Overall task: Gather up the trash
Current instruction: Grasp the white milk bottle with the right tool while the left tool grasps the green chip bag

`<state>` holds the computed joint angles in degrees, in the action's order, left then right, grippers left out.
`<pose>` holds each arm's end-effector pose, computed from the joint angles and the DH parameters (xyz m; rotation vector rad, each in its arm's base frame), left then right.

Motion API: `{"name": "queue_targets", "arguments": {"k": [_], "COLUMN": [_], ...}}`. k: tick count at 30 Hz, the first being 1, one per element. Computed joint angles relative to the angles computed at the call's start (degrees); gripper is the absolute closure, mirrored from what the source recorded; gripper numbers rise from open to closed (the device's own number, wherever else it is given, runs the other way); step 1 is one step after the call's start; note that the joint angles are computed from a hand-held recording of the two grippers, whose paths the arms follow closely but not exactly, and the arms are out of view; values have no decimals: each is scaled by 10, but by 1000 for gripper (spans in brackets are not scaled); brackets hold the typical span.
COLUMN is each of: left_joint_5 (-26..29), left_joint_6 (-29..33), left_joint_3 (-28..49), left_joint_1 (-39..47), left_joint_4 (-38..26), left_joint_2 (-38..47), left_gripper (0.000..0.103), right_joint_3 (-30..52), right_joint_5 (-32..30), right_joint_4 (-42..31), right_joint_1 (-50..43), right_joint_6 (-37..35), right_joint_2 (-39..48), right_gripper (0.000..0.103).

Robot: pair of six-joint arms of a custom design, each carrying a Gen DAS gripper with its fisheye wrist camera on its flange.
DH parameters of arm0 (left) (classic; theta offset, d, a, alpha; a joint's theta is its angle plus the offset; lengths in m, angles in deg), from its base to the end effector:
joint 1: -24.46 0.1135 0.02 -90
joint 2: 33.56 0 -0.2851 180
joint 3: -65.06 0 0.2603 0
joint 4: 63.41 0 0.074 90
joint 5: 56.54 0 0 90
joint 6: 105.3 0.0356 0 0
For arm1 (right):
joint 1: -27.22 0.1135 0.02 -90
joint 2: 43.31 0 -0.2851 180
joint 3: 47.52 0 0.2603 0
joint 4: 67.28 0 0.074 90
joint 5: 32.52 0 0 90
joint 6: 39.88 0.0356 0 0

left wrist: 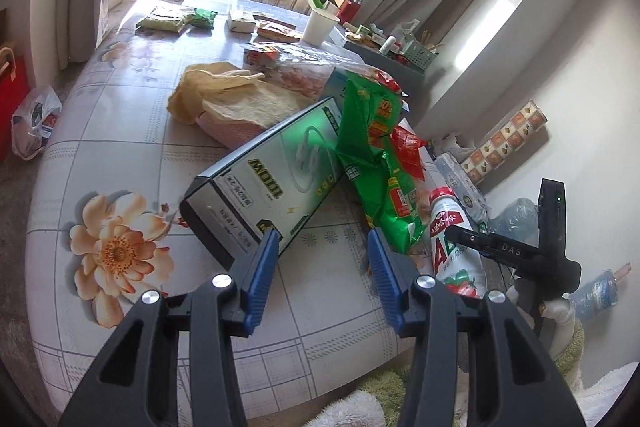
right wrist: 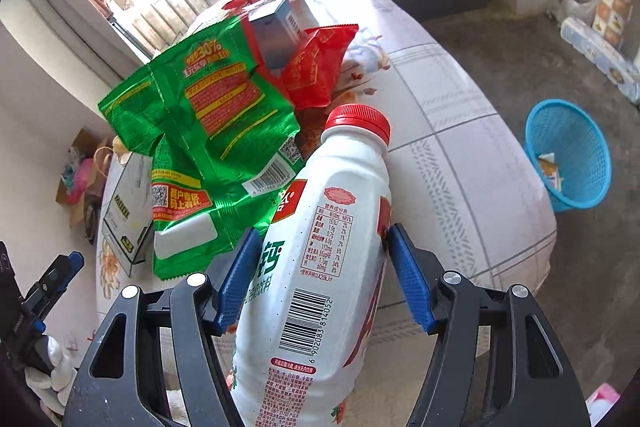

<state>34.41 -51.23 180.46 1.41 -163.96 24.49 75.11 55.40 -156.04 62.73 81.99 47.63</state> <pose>0.0821 -0.0356 0.4996 -0.2592 2.3723 -0.5256 0.2481 0.1786 0.4433 -0.0981 2.6415 0.4733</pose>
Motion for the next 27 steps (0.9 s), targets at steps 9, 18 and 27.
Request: {"name": "queue_targets", "arguments": {"k": [9,18,27], "left_joint_5": [42,112,27], "left_joint_6": [-57,-138,-180], "left_joint_3": [-62,-119,-88], "left_joint_1": [-78,-49,-71], "left_joint_4": [94,189,163], "left_joint_2": [63,86,135], "left_gripper": [57,50,51], "right_joint_3": [-58,-85,-116], "right_joint_5": [-36,-53,-90], "right_joint_4": [43,68,79], "right_joint_1": [-41,-43,-55], "right_joint_6": [-29,-37,-35], "right_joint_2": [-42,-57,-60], "right_gripper": [41,40,43]}}
